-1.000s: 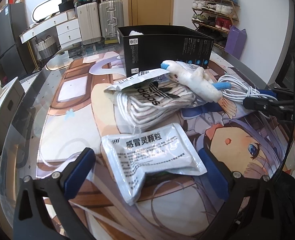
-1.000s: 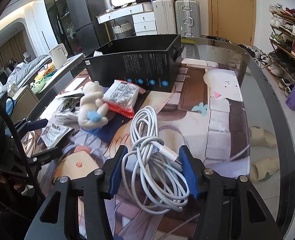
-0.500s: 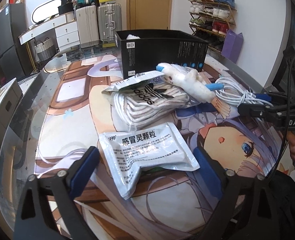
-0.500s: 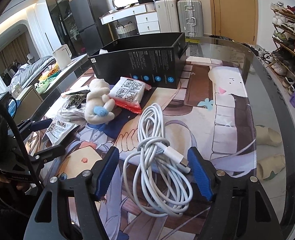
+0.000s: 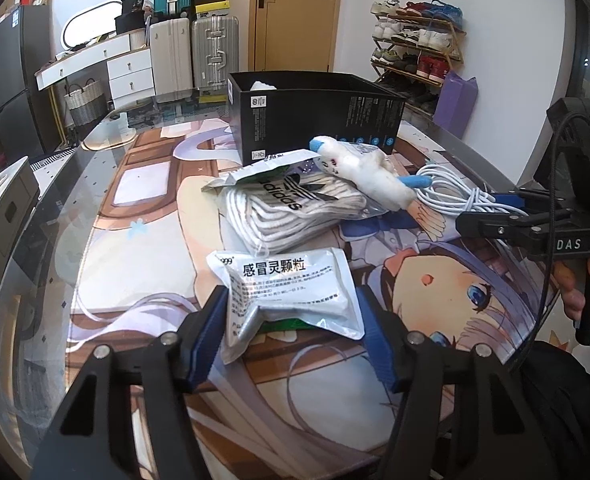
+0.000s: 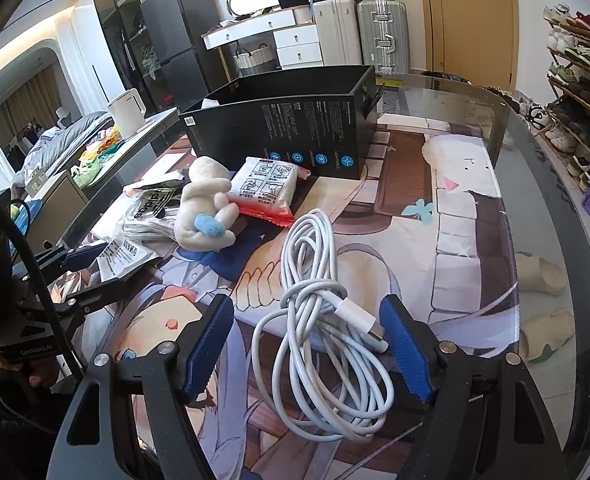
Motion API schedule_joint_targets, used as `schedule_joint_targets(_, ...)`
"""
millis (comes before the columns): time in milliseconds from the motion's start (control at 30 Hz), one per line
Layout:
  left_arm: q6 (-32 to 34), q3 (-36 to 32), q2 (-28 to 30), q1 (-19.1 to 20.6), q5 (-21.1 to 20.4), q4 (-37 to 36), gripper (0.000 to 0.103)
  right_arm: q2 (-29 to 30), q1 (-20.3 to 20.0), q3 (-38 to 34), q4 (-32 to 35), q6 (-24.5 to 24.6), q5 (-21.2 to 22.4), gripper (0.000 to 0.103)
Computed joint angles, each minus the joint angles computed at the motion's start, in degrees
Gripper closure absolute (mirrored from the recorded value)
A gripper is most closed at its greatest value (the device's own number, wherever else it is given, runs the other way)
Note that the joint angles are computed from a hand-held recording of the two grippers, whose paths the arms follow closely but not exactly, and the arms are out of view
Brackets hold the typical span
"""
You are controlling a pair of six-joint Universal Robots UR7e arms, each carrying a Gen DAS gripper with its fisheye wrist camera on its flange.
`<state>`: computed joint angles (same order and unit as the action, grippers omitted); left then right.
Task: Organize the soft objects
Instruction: 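Close the right tool on the white cable coil while the left tool approaches the medicine sachet, then lift the cable coil with the right tool while the left tool lifts the white medicine sachet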
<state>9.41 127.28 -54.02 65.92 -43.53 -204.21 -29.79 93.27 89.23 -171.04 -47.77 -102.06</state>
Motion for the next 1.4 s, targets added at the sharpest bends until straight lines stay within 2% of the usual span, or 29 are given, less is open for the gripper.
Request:
schedule_joint_targets(133, 0.63, 0.81, 0.18, -0.33, -0.11, -2.43, 0.041, -0.06, -0.12, 0.06, -0.1, -0.2, 0.29, 0.026)
schedule_joint_targets(267, 3.09, 2.0, 0.69, -1.19, -0.75, -8.37, 0.041, -0.06, -0.18, 0.22, -0.45, -0.87, 0.42, 0.026)
schedule_joint_targets(400, 5.48, 2.63, 0.78, -2.06, -1.8, -13.25, 0.041, 0.42, 0.21, 0.33, -2.4, -2.03, -1.07, 0.046)
schedule_joint_targets(700, 7.67, 2.95, 0.69, -2.94, -2.55, -16.87, 0.041, -0.55, -0.32, 1.93, -4.53, -3.61, 1.5, 0.059)
schedule_joint_targets(1033, 8.04, 3.27, 0.52, -3.39, -2.72, -18.23, 0.041, -2.59, -1.15, 4.23, -7.02, -3.39, 6.02, 0.059)
schedule_joint_targets(1400, 10.85, -0.08, 1.25, -2.97, -3.07, -18.04, 0.041, -4.29, -1.09, 6.16, -10.72, -3.27, 12.28, 0.059)
